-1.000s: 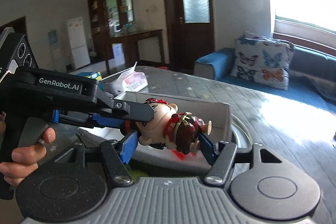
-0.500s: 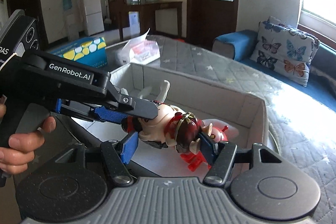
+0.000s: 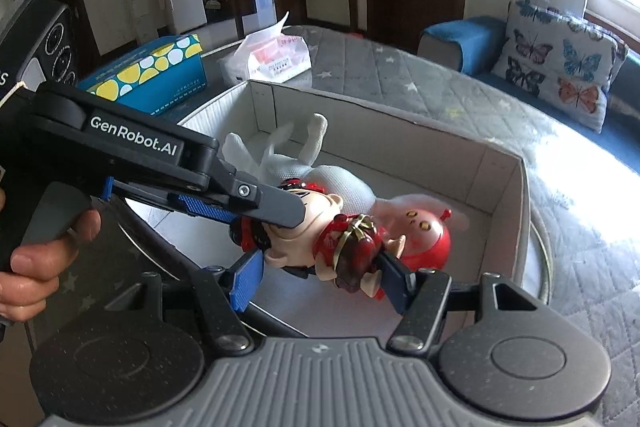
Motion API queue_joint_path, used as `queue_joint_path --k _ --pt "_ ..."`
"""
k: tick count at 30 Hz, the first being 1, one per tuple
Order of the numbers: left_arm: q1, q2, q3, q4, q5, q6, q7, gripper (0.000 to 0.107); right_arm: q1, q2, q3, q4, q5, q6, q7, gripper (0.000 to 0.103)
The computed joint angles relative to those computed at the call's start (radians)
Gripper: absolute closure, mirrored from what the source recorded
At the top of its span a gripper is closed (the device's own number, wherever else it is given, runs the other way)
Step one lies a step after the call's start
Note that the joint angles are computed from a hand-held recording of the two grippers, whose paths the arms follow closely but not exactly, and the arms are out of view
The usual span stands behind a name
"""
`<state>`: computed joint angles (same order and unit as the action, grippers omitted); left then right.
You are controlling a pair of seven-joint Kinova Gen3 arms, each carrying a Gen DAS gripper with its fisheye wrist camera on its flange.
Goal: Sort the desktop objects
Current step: 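Lower the black-haired doll into the box and release it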
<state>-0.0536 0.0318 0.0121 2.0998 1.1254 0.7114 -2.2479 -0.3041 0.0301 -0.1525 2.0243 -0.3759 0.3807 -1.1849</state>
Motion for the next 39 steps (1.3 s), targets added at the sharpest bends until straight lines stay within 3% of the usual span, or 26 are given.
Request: queue_joint_path --k 6,10,18,28,34,39 --pt "0.011 0.026 0.013 -0.047 -0.115 0.004 0.099 0.060 0.039 0.025 0.007 -0.029 -0.110 0.068 0.112 0.039" --pt "0.009 0.037 0.021 -0.051 -0.118 0.004 0.099 0.060 0.039 0.034 0.005 -0.037 -0.081 0.074 0.088 0.039" --pt "0.000 0.029 0.022 -0.048 -0.114 0.016 0.082 0.061 0.054 0.013 0.002 -0.010 -0.131 0.056 0.127 0.039" --pt "0.020 -0.042 0.008 -0.011 -0.111 -0.016 0.066 0.061 0.005 -0.092 0.033 0.099 -0.227 -0.058 0.169 0.038" --pt "0.043 -0.126 -0.023 0.043 -0.089 -0.029 0.023 0.061 -0.070 -0.217 0.041 0.211 -0.188 -0.181 0.083 0.037" --pt "0.070 -0.196 -0.046 0.090 -0.090 -0.045 0.015 0.061 -0.052 -0.306 -0.028 0.292 -0.120 -0.251 -0.036 0.032"
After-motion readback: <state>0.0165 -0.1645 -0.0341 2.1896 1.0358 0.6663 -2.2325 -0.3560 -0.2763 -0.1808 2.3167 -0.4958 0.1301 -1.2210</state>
